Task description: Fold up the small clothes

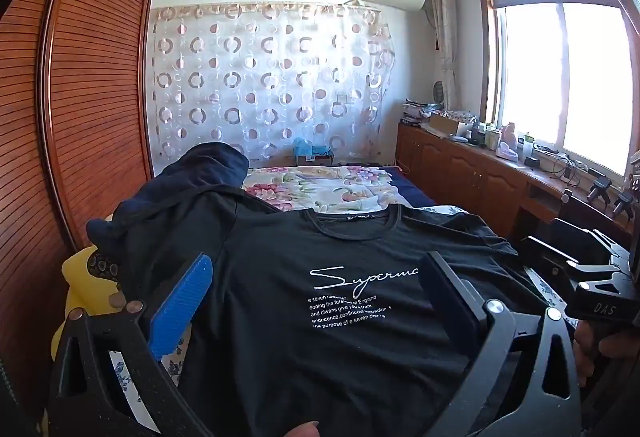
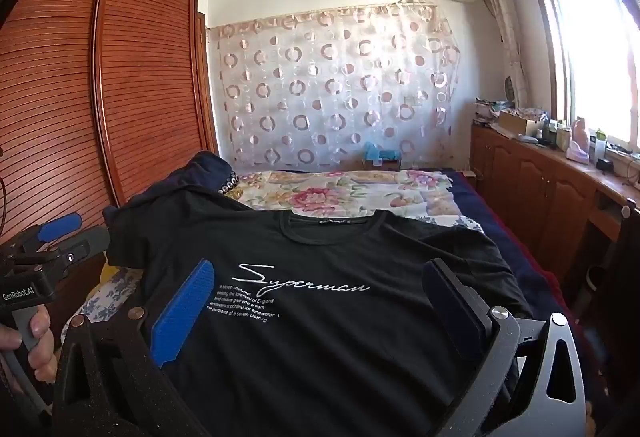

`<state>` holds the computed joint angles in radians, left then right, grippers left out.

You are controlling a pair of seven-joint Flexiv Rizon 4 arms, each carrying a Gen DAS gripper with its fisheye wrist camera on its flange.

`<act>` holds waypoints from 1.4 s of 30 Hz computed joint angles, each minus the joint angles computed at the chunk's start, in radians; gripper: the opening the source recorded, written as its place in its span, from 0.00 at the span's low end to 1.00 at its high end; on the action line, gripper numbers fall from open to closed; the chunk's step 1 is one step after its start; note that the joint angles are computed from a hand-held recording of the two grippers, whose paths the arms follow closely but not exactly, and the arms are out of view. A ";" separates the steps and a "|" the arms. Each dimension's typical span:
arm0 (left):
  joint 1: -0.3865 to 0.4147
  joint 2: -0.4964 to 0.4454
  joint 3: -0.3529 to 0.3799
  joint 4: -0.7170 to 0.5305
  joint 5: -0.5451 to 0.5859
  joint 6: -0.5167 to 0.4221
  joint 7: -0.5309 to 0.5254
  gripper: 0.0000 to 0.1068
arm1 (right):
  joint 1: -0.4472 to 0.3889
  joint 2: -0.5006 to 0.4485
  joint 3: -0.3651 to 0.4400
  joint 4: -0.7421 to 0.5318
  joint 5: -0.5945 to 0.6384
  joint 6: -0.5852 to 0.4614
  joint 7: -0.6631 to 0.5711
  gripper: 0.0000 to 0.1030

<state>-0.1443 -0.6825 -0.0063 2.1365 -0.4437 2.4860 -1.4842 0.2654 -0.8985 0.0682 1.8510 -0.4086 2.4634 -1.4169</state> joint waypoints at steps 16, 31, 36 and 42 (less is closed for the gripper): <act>-0.009 -0.001 0.004 -0.004 -0.015 -0.012 0.022 0.96 | -0.008 0.004 0.002 0.002 -0.010 -0.007 -0.001 1.00; -0.012 0.022 0.005 0.014 -0.015 -0.017 0.025 0.96 | 0.001 0.007 0.002 0.008 0.006 -0.004 -0.008 1.00; -0.017 0.020 0.007 0.010 -0.024 -0.020 0.030 0.96 | 0.002 0.008 0.002 0.009 0.008 -0.004 -0.009 1.00; -0.019 0.022 0.007 0.012 -0.028 -0.020 0.032 0.96 | 0.003 0.007 0.002 0.009 0.009 -0.002 -0.010 1.00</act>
<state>-0.1636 -0.6605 0.0003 2.1481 -0.4713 2.4661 -1.4518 0.2679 -0.8913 0.0702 1.8600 -0.3994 2.4610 -1.4264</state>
